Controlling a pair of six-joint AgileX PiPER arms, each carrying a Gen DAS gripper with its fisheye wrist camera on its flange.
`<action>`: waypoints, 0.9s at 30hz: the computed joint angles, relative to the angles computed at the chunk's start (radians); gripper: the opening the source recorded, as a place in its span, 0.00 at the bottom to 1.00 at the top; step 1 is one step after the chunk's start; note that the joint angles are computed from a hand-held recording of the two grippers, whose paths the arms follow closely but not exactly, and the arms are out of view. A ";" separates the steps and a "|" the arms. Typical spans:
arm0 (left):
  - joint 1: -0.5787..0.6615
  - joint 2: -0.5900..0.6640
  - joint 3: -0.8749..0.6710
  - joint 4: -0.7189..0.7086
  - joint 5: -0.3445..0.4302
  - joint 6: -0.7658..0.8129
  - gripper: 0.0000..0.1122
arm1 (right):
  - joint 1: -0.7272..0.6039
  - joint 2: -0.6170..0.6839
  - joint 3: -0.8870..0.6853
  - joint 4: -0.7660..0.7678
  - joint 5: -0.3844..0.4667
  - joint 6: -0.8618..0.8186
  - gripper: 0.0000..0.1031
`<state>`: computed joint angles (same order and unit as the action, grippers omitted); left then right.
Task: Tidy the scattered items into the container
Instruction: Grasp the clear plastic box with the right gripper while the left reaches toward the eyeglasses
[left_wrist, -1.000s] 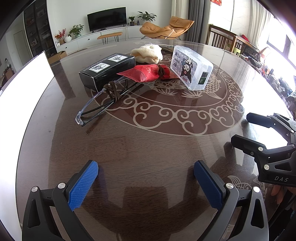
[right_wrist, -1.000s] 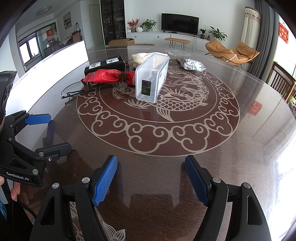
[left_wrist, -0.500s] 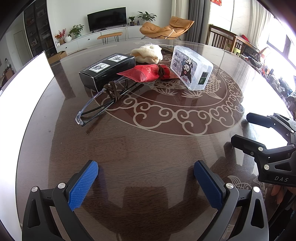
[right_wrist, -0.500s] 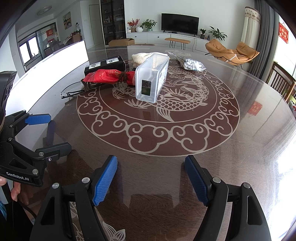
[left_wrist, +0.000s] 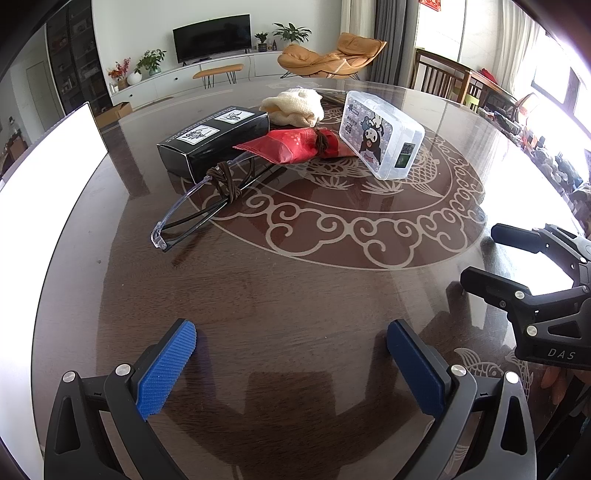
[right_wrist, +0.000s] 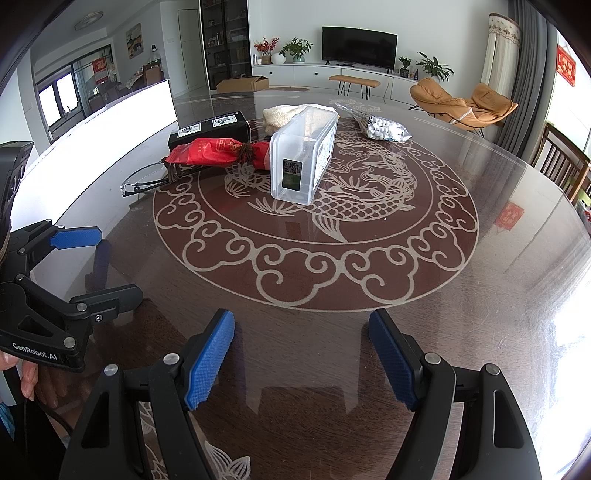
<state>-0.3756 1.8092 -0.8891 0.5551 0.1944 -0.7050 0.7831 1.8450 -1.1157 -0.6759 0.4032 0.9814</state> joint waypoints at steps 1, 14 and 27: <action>0.007 -0.003 0.003 -0.018 0.000 0.025 0.92 | 0.000 0.000 0.000 0.000 0.000 0.000 0.74; 0.066 -0.024 0.037 0.065 -0.012 -0.069 0.92 | 0.000 -0.019 0.008 -0.092 0.006 0.141 0.74; 0.064 -0.023 0.035 0.075 -0.009 -0.083 0.92 | -0.034 0.408 -0.775 0.134 0.387 -0.233 0.74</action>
